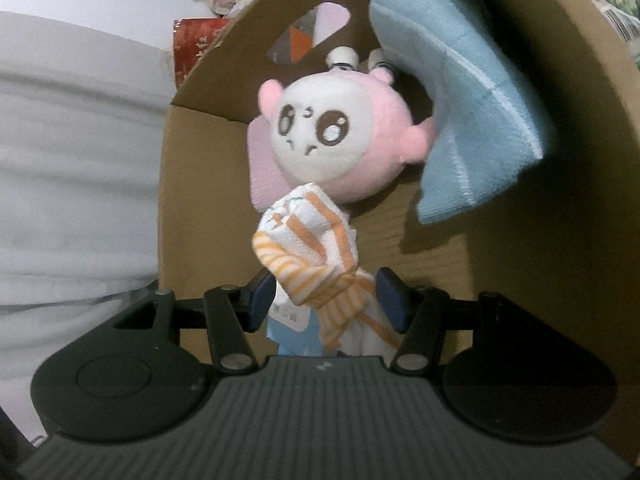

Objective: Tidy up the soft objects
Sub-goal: 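Lower and release the bandage box from the left tool while the right tool releases the striped cloth, then move both open tools back toward the items on the mat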

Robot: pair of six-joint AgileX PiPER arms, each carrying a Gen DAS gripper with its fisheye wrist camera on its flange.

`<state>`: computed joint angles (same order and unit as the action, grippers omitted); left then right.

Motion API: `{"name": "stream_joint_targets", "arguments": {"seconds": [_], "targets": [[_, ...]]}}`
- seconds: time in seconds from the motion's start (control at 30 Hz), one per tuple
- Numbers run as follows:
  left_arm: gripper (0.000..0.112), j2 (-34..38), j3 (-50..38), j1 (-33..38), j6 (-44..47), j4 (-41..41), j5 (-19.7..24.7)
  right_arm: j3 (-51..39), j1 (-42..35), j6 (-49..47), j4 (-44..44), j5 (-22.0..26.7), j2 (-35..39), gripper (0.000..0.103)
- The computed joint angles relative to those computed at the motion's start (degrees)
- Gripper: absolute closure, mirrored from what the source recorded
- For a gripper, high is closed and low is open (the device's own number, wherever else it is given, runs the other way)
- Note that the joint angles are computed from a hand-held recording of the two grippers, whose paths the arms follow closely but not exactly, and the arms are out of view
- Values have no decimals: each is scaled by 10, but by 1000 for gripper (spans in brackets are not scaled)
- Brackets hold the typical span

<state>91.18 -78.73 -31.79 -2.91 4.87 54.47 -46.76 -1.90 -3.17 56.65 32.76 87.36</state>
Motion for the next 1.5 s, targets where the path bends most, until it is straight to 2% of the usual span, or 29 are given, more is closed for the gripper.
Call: {"name": "stream_joint_targets", "arguments": {"seconds": [0.17, 0.33, 0.47, 0.53, 0.57, 0.6, 0.8, 1.0, 1.13, 1.2, 1.3, 1.43, 1.5], "targets": [[27, -49, 33, 8, -5, 2, -21, -8, 12, 27, -52, -7, -13, 47], [26, -93, 69, 45, 7, -30, -39, -12, 16, -2, -43, 3, 12, 51], [26, -113, 92, 67, 9, -42, -50, -5, 24, -2, -55, -2, 19, 64], [26, -117, 99, 76, 11, -49, -56, 5, 23, 7, -57, -10, 14, 68], [26, -118, 101, 81, 16, -54, -60, 8, 24, 23, -67, -14, 12, 77], [26, -119, 102, 84, 17, -57, -64, 11, 23, 33, -70, -16, 11, 80], [26, -114, 103, 88, 23, -61, -73, 20, 29, 32, -29, -36, 24, 80], [26, -106, 102, 86, 19, -64, -71, 42, 28, -69, 76, -47, 28, 77], [26, -104, 105, 80, 14, -57, -72, 76, -19, -184, 167, -12, 27, 77], [26, -106, 107, 78, 13, -57, -74, 86, -28, -205, 175, -5, 19, 76], [26, -107, 104, 73, 8, -52, -73, 88, -32, -212, 170, 0, 8, 72], [26, -118, 98, 63, -3, -48, -68, 93, -35, -212, 158, 10, -43, 56], [26, -127, 98, 58, -11, -45, -66, 98, -49, -226, 167, 33, -72, 55]]}}
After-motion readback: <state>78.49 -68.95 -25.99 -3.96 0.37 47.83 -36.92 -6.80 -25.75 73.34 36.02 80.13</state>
